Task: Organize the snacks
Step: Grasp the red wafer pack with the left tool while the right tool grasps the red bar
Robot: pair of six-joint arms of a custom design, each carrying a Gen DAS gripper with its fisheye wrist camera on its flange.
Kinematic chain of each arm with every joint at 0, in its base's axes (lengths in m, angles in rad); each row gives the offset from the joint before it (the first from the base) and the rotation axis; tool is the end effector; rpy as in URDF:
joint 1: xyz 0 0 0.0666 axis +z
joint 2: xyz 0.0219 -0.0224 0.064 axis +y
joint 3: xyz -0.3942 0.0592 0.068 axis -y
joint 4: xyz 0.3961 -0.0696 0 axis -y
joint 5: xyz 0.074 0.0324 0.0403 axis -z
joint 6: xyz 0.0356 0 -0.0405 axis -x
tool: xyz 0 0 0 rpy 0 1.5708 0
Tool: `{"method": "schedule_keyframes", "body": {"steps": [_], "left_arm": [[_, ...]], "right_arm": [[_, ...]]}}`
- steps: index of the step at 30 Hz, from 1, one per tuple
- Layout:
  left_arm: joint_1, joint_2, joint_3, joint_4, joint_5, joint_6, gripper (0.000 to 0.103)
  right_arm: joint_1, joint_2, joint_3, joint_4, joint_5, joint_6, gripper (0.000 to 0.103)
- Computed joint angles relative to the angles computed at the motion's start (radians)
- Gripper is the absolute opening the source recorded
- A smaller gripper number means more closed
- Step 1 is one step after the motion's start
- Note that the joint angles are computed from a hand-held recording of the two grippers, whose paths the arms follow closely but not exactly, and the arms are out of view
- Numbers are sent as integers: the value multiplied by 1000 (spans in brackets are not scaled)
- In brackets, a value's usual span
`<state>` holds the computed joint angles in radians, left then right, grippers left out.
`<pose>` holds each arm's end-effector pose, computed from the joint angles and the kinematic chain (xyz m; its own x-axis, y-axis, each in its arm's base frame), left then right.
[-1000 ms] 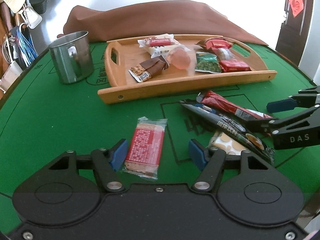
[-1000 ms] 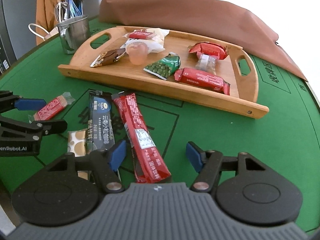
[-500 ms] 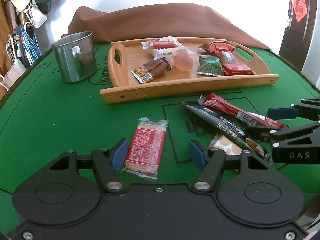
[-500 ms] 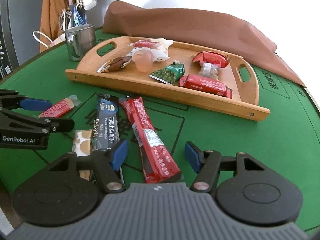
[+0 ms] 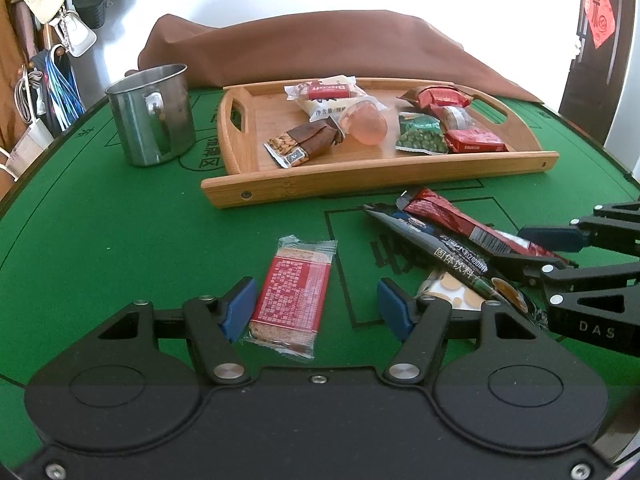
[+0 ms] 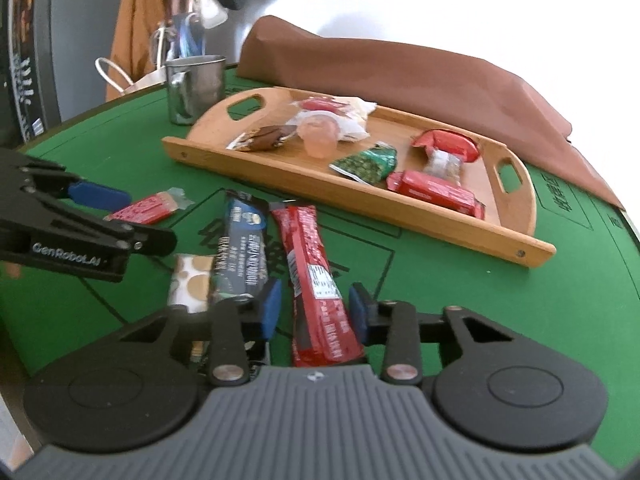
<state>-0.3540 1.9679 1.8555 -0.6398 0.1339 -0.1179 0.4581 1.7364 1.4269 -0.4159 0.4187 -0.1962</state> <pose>0.6645 -0.2511 0.3486 -0.5853 0.3406 -0.7358 0.5074 0.8617 -0.0047 0.5544 0.2568 0.3167 -0.6092 -0.1018 -0.7865 -0.0127 0.9928 -0.1187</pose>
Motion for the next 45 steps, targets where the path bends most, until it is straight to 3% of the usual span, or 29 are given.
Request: {"method": "schedule_keyframes", "body": {"steps": [6,8,10,16,22,26,32,33,38,43,45], "left_arm": [[0,-2,-5,7,-2,7,64],[-1,-8,-13,17,-12,11,52],[2,-11,-15,19,-12,27,32],[11,-18,-13,2,12,42,32],[12,-33,-28,27,21,54,32],[10,-39,-35,33,28,57,32],[7,-38,-37,25,25,64,32],[8,-37,-35,22,26,67,32],[8,-32,-29,16,23,73,32],[6,-26,-23,14,24,77,32],[6,-24,-20,13,27,80,32]], "right_arm": [[2,2,6,-6,-10,3,33],[1,3,9,-13,-13,-8,32],[0,4,14,-20,-14,-26,30],[1,9,43,-84,2,-111,28],[17,-11,18,-42,59,-72,25],[13,-11,22,-61,41,-87,25],[0,-10,4,3,2,-96,40],[-1,-7,5,12,0,-91,48],[4,24,41,-7,32,-34,48],[-10,52,84,-37,18,-32,48],[-20,69,109,-70,2,-56,43]]}}
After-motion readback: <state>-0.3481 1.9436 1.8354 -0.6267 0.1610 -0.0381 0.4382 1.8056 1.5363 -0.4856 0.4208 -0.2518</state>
